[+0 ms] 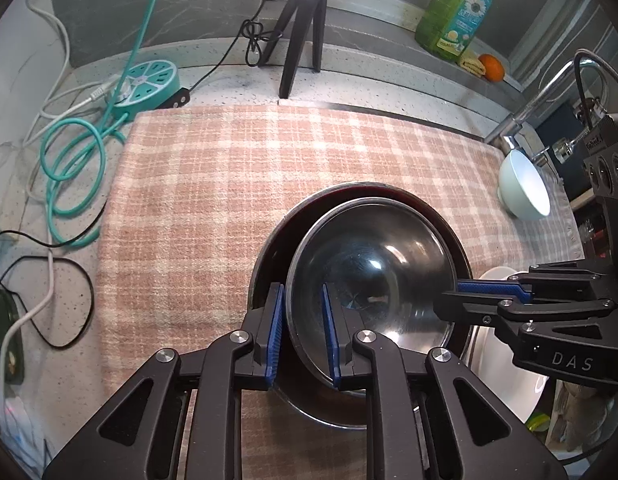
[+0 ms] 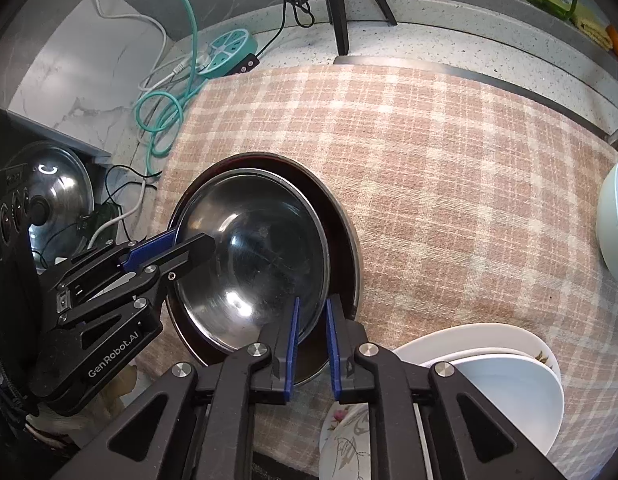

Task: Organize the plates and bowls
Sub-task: 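Open both tools and release the steel bowl rim, then move both open tools toward the pale blue bowl by the faucet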

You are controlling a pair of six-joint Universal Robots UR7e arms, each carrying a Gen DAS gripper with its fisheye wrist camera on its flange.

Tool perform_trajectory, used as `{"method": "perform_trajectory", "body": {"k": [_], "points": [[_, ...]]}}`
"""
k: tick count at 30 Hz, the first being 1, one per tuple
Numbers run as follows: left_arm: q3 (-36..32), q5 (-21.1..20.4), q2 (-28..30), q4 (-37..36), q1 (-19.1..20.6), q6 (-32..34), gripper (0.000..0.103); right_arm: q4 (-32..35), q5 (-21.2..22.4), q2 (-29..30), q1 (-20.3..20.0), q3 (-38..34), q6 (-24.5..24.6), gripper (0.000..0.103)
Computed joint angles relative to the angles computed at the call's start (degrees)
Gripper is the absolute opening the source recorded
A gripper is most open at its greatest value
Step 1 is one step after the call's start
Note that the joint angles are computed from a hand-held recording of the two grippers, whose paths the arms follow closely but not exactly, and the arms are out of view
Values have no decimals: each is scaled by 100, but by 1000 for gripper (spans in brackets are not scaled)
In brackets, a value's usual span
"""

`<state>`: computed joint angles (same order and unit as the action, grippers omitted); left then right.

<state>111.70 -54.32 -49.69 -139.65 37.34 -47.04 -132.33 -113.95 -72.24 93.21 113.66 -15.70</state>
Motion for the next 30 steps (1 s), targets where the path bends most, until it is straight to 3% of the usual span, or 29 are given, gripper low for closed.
{"method": "perform_trajectory", "body": {"k": [15,26,30], "points": [[68,41,-130,-106,-40,66,18,-176,-62,-108,70,39,-73,19],[535,226,-609,-901,-394,208,17,-756,214,-1078,160,591,-216,19],[790,133,-712,-1519,-519,304,17,-1035,239,-1512,132,864,-276,21]]}}
